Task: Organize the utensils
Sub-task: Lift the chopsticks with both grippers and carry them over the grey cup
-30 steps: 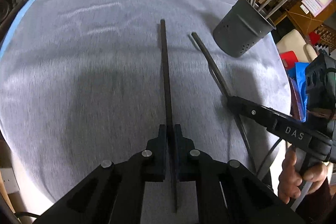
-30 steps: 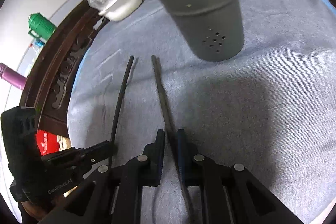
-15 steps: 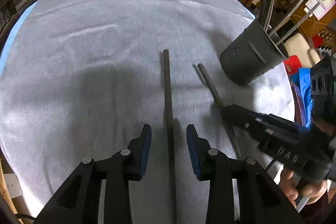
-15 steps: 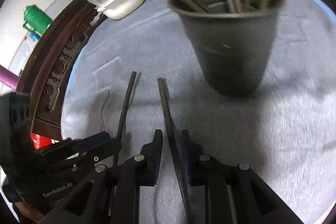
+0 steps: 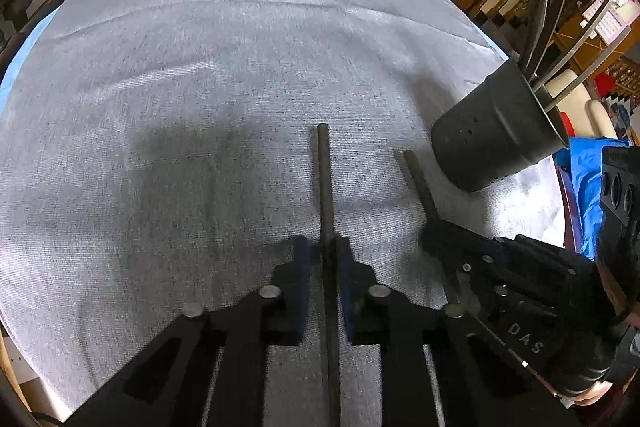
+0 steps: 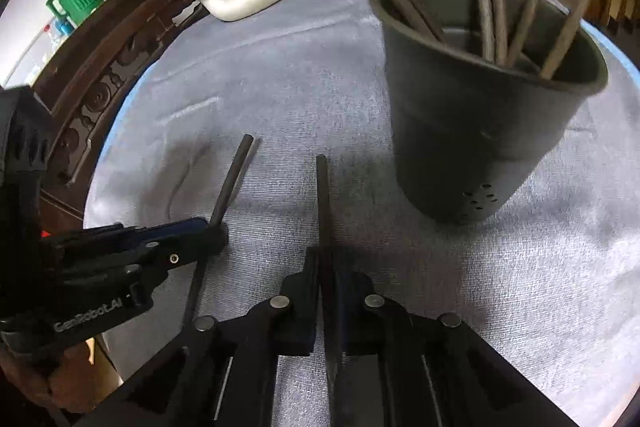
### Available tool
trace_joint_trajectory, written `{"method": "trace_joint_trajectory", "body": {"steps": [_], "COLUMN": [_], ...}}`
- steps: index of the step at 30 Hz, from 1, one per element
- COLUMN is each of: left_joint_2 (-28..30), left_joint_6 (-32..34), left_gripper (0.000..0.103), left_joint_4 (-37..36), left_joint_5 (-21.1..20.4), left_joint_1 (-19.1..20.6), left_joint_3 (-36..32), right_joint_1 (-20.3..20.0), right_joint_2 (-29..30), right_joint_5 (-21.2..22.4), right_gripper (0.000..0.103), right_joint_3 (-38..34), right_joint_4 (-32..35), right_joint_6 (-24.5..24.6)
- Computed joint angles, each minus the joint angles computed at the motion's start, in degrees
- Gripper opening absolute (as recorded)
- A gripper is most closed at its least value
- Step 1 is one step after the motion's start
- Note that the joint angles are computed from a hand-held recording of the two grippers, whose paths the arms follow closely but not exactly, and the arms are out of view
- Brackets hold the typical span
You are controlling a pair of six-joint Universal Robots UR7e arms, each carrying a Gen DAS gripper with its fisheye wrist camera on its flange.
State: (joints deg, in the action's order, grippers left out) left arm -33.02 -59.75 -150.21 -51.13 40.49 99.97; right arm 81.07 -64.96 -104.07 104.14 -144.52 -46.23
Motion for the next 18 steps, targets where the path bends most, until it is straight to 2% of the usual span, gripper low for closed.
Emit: {"method": "trace_joint_trajectory", "body": {"steps": [6, 13, 18], "left_joint_2": [-0.04, -0.36, 0.41], "left_joint_6": [-0.88, -3.03, -1.69], "left_gripper": [0.007, 0.007, 0.016], "left_joint_4": [-0.62, 4.35, 7.05], "left_joint_5": [-1.36, -4.55, -5.18], "left_joint_1": [-0.82, -0.95, 0.23], "left_joint_3": [1.11, -0.25, -3.39], "right_joint_1": [-0.25, 0.79, 2.0], "right_joint_2": [-1.34, -1.24, 0.32], "right_joint_5": [-1.36, -6.75, -8.93], "right_gripper": [0.008, 0.009, 0.01], "right_joint_3": [-0.36, -3.29, -4.62], "right_joint_4": [3.9, 12.22, 12.42], "right_joint_6": [2.14, 8.17, 10.57]}}
